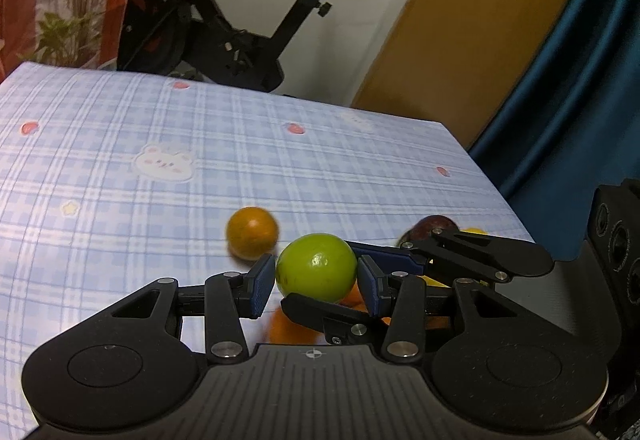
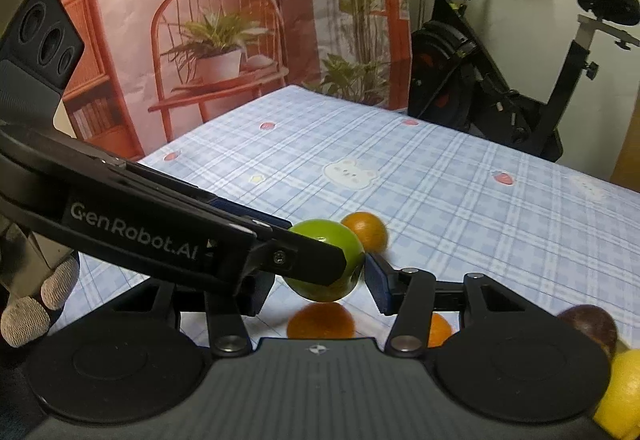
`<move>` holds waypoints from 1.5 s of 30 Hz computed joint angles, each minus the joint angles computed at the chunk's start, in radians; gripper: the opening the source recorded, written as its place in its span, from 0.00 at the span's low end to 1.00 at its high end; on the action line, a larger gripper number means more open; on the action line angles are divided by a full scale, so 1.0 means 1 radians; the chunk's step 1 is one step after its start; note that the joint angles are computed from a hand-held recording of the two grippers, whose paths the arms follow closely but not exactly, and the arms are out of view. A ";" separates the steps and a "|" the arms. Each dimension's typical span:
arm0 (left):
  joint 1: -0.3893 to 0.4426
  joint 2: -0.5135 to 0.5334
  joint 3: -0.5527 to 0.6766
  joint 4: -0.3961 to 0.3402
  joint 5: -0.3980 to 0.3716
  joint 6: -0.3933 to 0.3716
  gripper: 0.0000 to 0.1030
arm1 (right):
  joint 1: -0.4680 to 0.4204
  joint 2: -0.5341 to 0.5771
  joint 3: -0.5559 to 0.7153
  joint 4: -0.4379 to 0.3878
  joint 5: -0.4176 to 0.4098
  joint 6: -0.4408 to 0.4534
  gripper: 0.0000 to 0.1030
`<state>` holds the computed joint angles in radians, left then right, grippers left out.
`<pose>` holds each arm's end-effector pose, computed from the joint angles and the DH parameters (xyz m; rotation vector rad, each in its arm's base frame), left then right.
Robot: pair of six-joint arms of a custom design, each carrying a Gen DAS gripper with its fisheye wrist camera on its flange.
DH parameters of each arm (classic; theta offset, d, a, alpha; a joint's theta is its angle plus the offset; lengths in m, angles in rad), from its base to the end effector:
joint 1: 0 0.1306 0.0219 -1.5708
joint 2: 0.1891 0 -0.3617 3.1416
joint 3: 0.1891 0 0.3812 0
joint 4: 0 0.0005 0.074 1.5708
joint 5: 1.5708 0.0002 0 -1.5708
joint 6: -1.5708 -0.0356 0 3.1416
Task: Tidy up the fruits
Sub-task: 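Lift the green citrus with the left gripper and carry it over the plate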
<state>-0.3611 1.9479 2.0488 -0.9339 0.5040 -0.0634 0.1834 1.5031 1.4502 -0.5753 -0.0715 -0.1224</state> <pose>0.6166 -0.2518 0.3963 0.7345 2.2813 -0.7440 0.5255 0.0995 0.4050 -0.1075 2.2057 0.2494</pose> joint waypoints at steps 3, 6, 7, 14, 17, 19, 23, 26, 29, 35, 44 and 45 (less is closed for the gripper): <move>-0.016 -0.012 -0.008 0.005 -0.013 -0.008 0.46 | -0.011 -0.030 -0.029 0.017 -0.004 -0.016 0.50; -0.034 -0.018 -0.007 0.004 -0.027 -0.013 0.46 | -0.026 -0.064 -0.064 0.039 -0.013 -0.028 0.50; -0.043 -0.020 -0.004 0.001 -0.033 -0.014 0.46 | -0.032 -0.077 -0.076 0.046 -0.016 -0.034 0.50; -0.096 -0.018 0.022 -0.009 -0.055 -0.041 0.46 | -0.075 -0.161 -0.155 0.088 -0.024 -0.072 0.50; -0.122 0.001 0.055 -0.030 -0.055 -0.057 0.46 | -0.100 -0.196 -0.191 0.103 -0.028 -0.088 0.50; -0.144 0.012 0.074 -0.041 -0.059 -0.072 0.46 | -0.116 -0.222 -0.212 0.099 -0.021 -0.093 0.50; -0.185 0.040 0.114 -0.062 -0.060 -0.102 0.46 | -0.155 -0.279 -0.264 0.102 -0.011 -0.105 0.50; -0.207 0.059 0.133 -0.078 -0.053 -0.119 0.46 | -0.182 -0.317 -0.299 0.093 0.000 -0.120 0.50; -0.223 0.070 0.134 -0.088 -0.052 -0.132 0.46 | -0.203 -0.350 -0.329 0.081 0.006 -0.134 0.50; -0.232 0.083 0.124 -0.110 -0.055 -0.145 0.46 | -0.227 -0.381 -0.374 0.060 0.001 -0.152 0.50; -0.239 0.094 0.119 -0.132 -0.068 -0.154 0.46 | -0.230 -0.396 -0.416 0.058 -0.018 -0.188 0.50; -0.239 0.094 0.118 -0.132 -0.068 -0.154 0.46 | -0.229 -0.395 -0.416 0.057 -0.017 -0.189 0.50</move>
